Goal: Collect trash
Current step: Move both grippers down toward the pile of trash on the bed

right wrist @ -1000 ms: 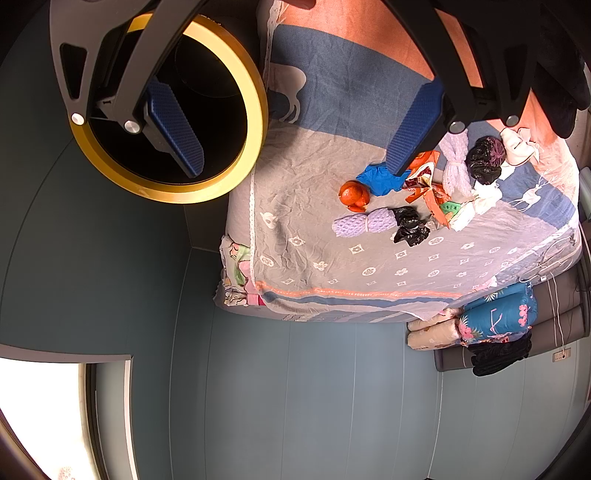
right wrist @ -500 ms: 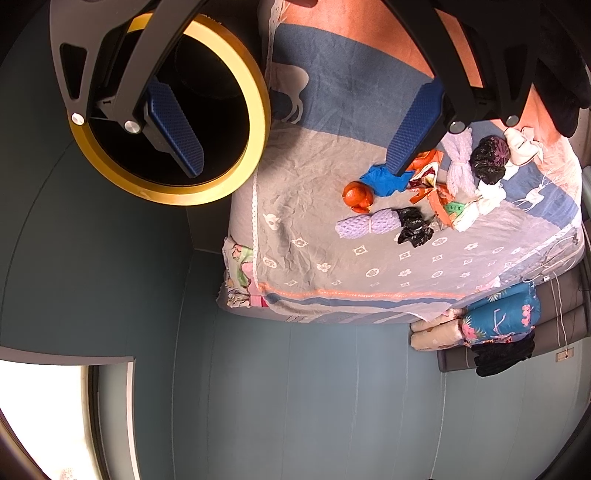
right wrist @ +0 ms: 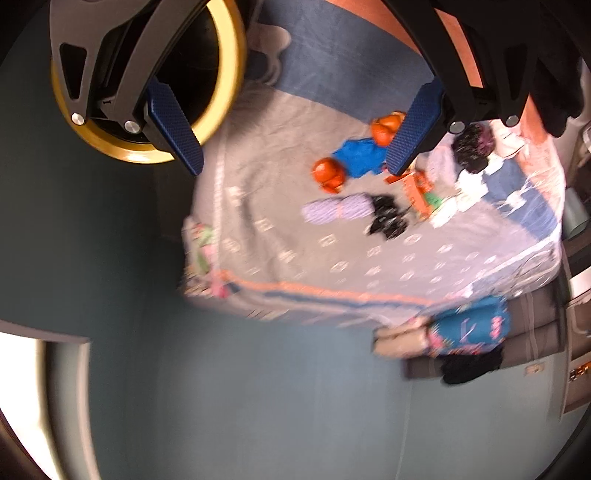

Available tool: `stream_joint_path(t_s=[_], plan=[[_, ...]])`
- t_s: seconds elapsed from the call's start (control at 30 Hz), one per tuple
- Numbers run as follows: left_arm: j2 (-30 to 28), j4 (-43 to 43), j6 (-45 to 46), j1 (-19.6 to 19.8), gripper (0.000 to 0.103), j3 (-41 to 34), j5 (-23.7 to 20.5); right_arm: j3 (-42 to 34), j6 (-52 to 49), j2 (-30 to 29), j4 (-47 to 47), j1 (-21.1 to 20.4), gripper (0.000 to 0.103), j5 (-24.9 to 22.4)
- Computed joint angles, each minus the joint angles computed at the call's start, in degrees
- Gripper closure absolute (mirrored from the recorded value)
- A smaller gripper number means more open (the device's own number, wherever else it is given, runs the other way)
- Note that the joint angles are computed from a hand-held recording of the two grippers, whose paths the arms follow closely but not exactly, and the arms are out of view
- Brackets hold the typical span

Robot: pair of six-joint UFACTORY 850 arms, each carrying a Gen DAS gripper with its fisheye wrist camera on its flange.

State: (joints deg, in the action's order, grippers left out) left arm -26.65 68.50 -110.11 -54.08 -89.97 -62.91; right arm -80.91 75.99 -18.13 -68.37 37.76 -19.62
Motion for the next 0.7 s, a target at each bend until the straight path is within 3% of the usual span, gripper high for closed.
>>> stream_joint_path(t_s=[0.23,0.33,0.47,0.7], plan=[[1.7,-5.8,3.7,4.0,0.007,3.3,9.7,-15.6,-41.7,-10.9,38.9,-2.4,0.008,-4.7],[2.5,-7.6,3.5,5.7,0.007,5.0,13.5,-23.0,-56.1,-15.6,54.3,-4.0,0.008,-9.7],[2.8,-9.0,5.1,7.4,0.007,5.8,16.2,-31.5,-61.5,-21.4,60.6,-5.1,0.008,-16.2],[0.6,-18.3,18.3,10.1,0.007,3.7,19.6,-43.6,-63.5,-29.9,62.6,-6.1,0.008,-24.7]])
